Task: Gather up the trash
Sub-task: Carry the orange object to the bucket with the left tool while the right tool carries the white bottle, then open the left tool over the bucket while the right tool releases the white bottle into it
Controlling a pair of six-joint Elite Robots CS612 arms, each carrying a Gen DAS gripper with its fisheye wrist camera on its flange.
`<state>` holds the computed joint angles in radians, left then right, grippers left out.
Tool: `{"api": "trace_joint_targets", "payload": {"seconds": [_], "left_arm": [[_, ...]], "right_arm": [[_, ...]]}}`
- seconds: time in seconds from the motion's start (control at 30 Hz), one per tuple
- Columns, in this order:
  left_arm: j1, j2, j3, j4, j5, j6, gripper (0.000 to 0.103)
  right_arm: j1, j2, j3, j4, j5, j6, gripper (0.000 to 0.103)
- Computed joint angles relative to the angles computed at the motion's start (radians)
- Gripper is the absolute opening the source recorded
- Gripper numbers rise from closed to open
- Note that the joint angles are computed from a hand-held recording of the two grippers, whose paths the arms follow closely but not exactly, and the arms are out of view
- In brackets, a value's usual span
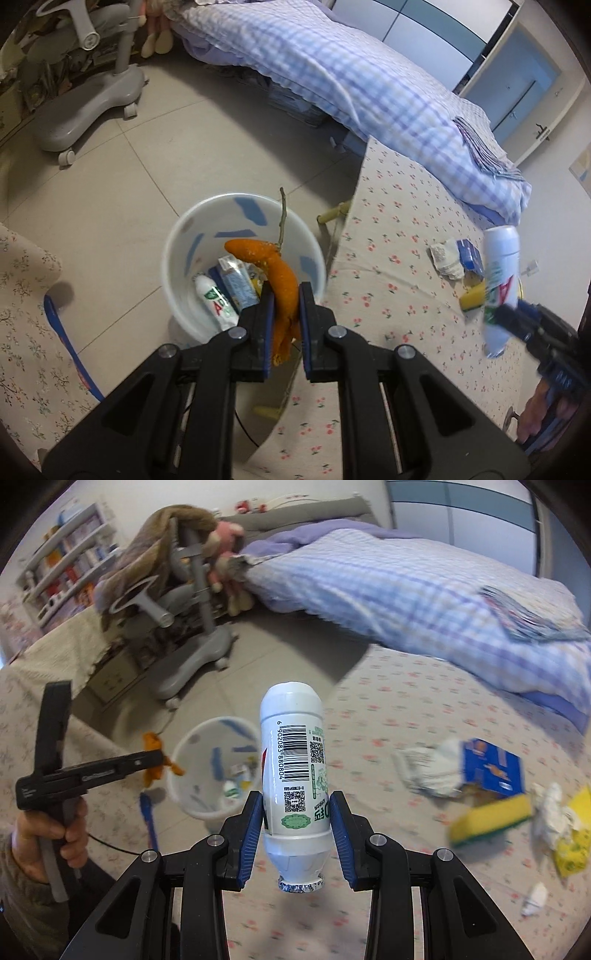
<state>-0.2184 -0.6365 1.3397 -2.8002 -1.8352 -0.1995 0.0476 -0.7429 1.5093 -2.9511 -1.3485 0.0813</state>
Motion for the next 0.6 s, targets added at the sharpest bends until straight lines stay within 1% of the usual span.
{"api": "trace_joint_targets", "payload": {"seconds": [0.13,0.27,0.37,0.43,0.53,0.6], "left_arm": [[0.016,0.009,-0.012,0.007,-0.019,-0.018,0.014],[0.025,0.018,-0.024,0.017,-0.011,-0.038,0.014],[0.031,0.026,-0.038,0.029,-0.017,-0.049,0.014],[0.033,0.031,-0.047,0.032,-0.009,-0.064,0.014],[0.041,0.035,-0.053,0.027,-0.029,-0.079,0.014],[0.044,0.036,-0.054,0.014,-0.020,-0.091,0.014]], "right_arm": [[0.034,0.047,-0.072,0.046,0.041,-0.017,0.038],[0.063,0.104,-0.160,0.114,0.044,-0.032,0.038],[0.076,0.158,-0.242,0.164,0.073,-0.010,0.038],[0.087,0.197,-0.304,0.195,0.086,0.002,0.038],[0.105,0.259,-0.408,0.276,0.081,-0.015,0.038],[0.109,0.288,-0.458,0.319,0.079,-0.019,0.038]]}}
